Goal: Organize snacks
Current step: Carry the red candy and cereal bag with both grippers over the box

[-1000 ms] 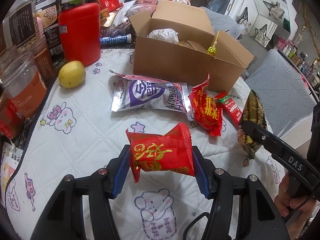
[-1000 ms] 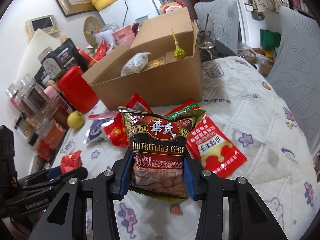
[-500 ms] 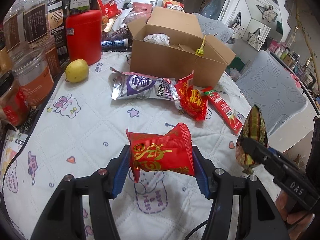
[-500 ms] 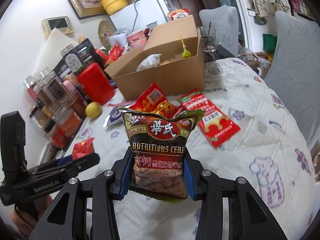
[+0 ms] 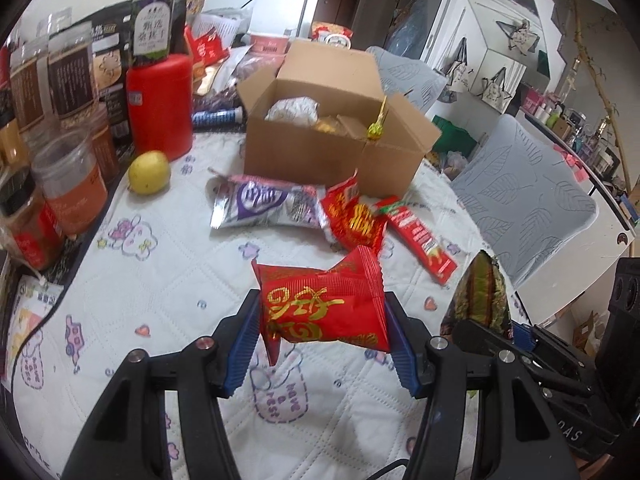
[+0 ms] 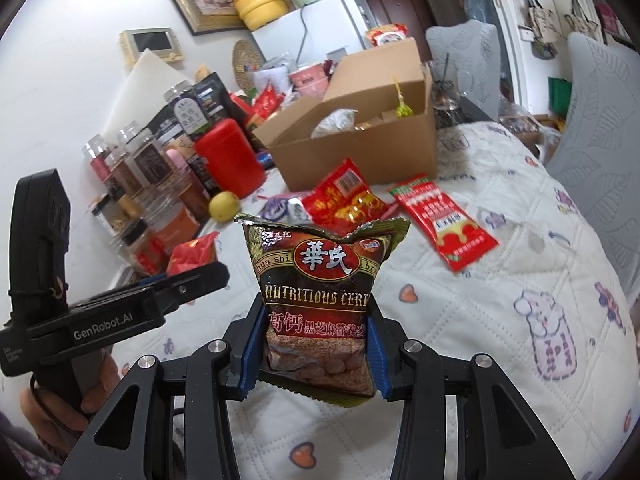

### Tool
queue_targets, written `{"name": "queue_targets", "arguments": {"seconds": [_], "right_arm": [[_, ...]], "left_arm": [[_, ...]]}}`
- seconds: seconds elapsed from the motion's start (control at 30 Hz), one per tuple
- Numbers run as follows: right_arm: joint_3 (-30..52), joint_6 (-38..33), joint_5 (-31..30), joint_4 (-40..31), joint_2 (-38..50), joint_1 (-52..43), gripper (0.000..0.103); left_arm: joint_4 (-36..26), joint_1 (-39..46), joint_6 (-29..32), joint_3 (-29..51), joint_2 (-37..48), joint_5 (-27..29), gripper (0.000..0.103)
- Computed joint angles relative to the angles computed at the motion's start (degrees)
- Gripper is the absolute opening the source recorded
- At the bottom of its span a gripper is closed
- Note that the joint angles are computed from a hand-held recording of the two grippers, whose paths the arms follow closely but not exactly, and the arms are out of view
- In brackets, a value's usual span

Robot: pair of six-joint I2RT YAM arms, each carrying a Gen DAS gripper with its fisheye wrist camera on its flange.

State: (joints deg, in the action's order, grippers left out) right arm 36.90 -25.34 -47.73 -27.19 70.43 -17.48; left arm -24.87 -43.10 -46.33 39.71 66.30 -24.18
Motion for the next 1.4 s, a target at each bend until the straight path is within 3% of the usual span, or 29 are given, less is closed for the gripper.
{"name": "queue_targets", "arguments": {"seconds": [0.57,0.83,1.4], "right_arm": [[13.1,3.8,-1.0,1.0,4.5,5.6,0.044],[21.3,6.3,0.5,4.0,9.0,8.6,0.044],[37.5,13.6,6.4,11.4,20.3,13.2,0.044]], "left_arm": [[2.1,8.3,11.4,10.3,2.7,2.7,0.058],[3.9,13.4,17.3,17.9,7.4,4.9,0.058],[10.1,21.7,23.9,31.6,19.3,10.0,0.058]]}}
